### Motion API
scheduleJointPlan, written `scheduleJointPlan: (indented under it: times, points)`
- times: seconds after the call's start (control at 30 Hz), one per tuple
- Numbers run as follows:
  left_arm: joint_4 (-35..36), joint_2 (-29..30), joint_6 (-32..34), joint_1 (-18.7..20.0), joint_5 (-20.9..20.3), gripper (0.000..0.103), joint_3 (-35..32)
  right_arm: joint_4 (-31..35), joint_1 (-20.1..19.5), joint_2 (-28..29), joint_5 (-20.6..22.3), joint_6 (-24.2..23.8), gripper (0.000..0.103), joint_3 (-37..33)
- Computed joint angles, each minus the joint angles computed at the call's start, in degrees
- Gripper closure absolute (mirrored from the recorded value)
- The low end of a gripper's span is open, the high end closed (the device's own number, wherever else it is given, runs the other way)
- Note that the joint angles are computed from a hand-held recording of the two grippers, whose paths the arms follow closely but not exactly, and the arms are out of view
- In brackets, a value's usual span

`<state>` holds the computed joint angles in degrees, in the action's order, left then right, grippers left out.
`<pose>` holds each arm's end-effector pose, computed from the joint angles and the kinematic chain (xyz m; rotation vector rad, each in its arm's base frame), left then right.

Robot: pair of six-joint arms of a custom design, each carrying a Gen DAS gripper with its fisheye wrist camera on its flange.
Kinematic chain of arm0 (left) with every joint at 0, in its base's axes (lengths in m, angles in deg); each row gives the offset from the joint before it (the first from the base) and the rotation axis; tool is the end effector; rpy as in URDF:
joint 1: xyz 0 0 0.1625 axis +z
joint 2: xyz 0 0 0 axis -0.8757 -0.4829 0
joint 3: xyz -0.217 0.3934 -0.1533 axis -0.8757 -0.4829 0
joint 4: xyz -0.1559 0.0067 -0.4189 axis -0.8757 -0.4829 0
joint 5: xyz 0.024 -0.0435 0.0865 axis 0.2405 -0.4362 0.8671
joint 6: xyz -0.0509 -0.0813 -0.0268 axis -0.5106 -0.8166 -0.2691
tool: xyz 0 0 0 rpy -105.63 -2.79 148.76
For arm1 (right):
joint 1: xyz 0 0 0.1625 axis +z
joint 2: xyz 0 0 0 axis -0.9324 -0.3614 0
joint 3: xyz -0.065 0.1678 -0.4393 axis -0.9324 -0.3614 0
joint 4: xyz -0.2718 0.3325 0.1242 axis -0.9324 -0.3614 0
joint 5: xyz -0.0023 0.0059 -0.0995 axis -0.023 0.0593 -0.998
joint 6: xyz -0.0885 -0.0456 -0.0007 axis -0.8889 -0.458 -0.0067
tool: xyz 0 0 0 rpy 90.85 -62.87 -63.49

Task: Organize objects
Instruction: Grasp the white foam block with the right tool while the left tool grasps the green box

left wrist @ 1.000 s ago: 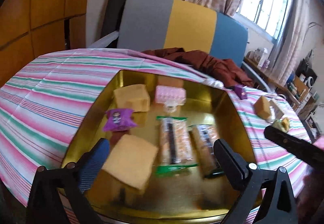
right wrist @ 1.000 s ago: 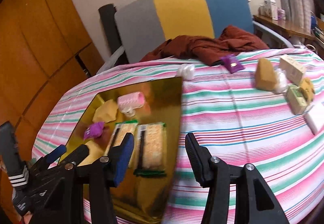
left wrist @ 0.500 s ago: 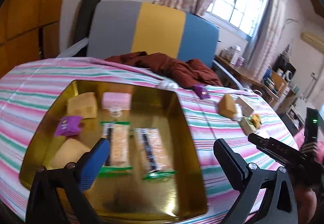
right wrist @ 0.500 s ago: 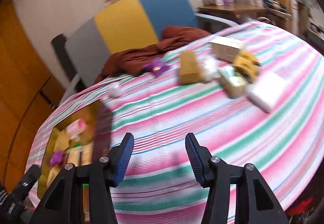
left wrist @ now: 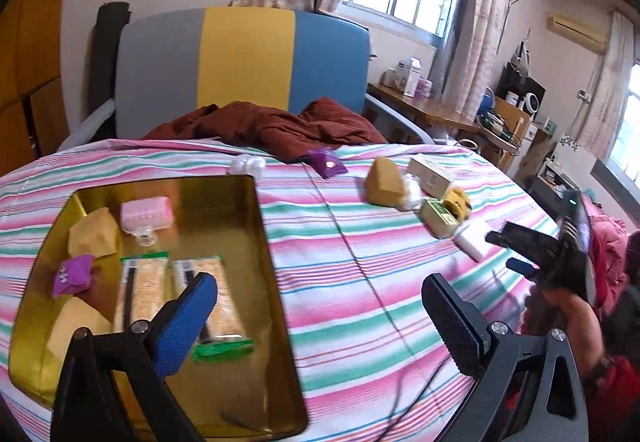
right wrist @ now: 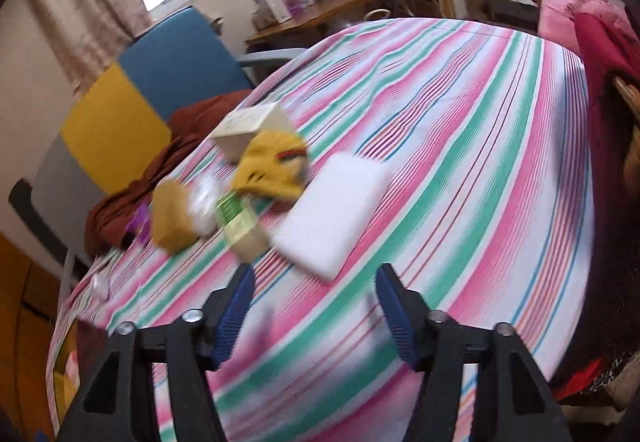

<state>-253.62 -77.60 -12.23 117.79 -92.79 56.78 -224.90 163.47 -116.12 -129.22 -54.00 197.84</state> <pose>-0.1780 -0.6035 0.1906 0.7754 2.4913 -0.9237 0.1118 -0.6030 0.1765 -0.6424 -2.1490 1.3068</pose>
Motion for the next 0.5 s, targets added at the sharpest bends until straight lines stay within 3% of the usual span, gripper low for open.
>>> scheduleJointPlan:
  times: [0.27, 0.37, 0.5]
  points:
    - [3.2, 1.3, -0.3, -1.1, 0.3, 0.000, -0.2, 4.8, -2.4, 0.3, -0.5, -1.2, 0.033, -5.2]
    - [3.5, 1.8, 0.4, -1.6, 0.8, 0.000, -0.3, 10.9, -2.8, 1.0, -2.6, 0.2, 0.033, -8.1]
    - [3.9, 2.7, 1.1, -2.2, 1.0, 0.000, -1.0, 14.4, -2.8, 2.4, -5.3, 0.0, 0.031, -10.7]
